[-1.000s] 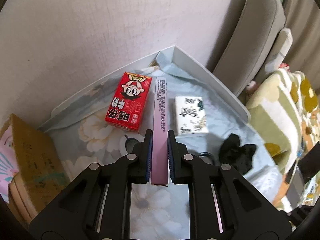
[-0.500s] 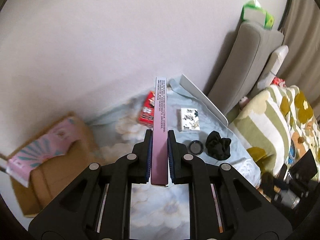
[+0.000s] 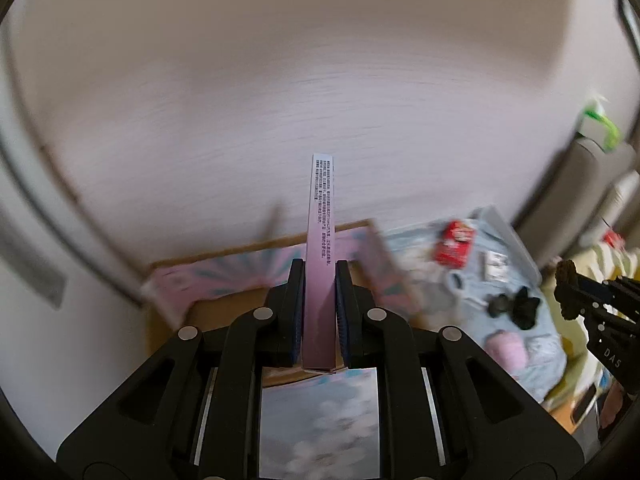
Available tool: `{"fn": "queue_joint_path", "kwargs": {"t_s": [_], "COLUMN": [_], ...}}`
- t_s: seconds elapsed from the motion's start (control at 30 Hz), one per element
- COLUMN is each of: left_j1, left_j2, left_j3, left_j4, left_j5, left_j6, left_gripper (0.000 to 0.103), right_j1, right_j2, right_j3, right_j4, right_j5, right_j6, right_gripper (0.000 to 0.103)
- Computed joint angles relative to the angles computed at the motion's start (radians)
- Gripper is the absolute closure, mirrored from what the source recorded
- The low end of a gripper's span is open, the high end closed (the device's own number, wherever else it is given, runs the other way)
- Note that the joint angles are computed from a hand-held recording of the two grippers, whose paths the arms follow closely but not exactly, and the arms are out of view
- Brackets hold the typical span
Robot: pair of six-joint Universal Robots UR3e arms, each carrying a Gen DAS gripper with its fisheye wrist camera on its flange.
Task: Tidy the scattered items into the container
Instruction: 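Carry both items over the cardboard box and open both tools to drop them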
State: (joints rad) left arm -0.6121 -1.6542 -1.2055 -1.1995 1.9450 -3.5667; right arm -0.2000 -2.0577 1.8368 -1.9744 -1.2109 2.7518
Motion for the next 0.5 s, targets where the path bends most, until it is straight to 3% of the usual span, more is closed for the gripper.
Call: {"fn": "queue_joint_path", "kwargs": {"t_s": [0.27, 0.5], "left_j1": [0.213, 0.359], "left_j2": [0.273, 0.375], "left_j3": [-0.311, -0.550], "left_j4": [0.019, 0.115], "left_j5": [-0.078, -0.229], "left_j6": [0.024, 0.063], "left_gripper": [0.091, 0.091], "right_j1": [0.416, 0.550], "right_j2": [0.390, 0.672], "right_j3": [-0.266, -0.441], "right_j4": [-0.158, -0.176], "right_j5": [-0.115, -0.119], "right_j6": [0.136, 0.186], "right_gripper": [0.087, 0.087]}}
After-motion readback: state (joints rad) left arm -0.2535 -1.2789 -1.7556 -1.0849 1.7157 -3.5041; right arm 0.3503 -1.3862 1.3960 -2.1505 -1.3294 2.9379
